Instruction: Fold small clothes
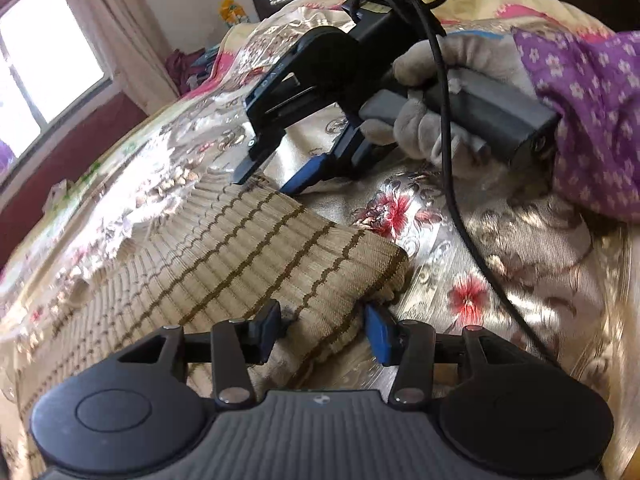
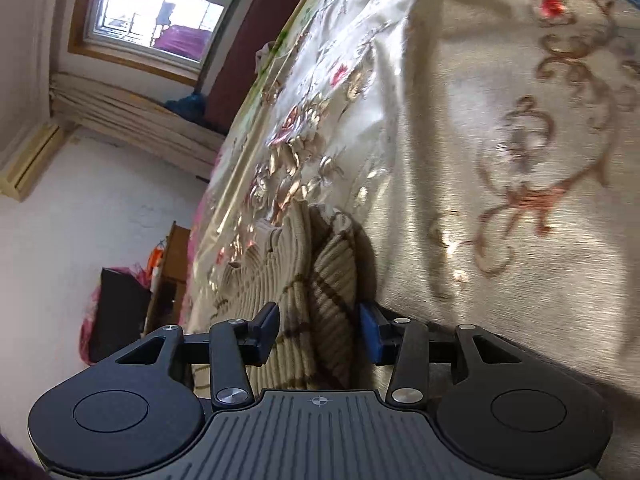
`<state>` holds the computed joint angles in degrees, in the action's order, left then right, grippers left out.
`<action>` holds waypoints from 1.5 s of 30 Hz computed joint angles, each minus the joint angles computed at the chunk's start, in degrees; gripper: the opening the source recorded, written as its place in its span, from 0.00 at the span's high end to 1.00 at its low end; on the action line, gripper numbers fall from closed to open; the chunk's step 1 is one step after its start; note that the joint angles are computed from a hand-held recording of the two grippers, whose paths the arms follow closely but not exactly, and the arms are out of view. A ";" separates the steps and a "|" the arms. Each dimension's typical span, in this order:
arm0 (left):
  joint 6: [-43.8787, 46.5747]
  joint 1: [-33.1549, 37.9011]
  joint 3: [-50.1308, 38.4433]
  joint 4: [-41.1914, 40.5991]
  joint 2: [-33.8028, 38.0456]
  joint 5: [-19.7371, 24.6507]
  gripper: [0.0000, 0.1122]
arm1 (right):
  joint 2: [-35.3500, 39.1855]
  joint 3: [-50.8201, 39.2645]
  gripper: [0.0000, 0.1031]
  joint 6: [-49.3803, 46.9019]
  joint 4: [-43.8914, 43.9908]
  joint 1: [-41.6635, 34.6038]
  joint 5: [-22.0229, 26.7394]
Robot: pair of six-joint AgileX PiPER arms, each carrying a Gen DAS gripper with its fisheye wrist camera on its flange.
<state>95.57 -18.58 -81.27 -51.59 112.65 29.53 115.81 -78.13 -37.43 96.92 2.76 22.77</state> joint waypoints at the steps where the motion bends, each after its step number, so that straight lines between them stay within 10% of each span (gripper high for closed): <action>1: 2.09 0.09 0.94 -1.14 -0.45 -0.68 0.55 | -0.20 0.47 0.60 -0.79 0.72 -0.30 0.51; 18: 4.42 -4.38 1.79 -4.91 0.68 -5.61 0.59 | 1.54 -0.59 0.58 -2.77 2.88 -0.32 1.41; 29: -11.95 -3.38 -4.84 5.83 2.20 2.95 0.81 | 1.15 -1.18 0.65 0.24 1.14 0.99 -2.20; 37: -17.64 -2.43 -8.05 6.87 3.33 6.84 0.85 | 4.71 -10.41 0.70 22.70 -24.50 2.91 -2.46; 45: -18.08 0.88 -9.48 1.07 3.11 11.78 0.87 | -0.36 -3.61 0.84 18.67 -14.85 3.23 -5.60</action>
<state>77.50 -17.69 -90.75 -50.52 115.77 41.31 115.45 -81.73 -18.76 82.07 5.99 17.17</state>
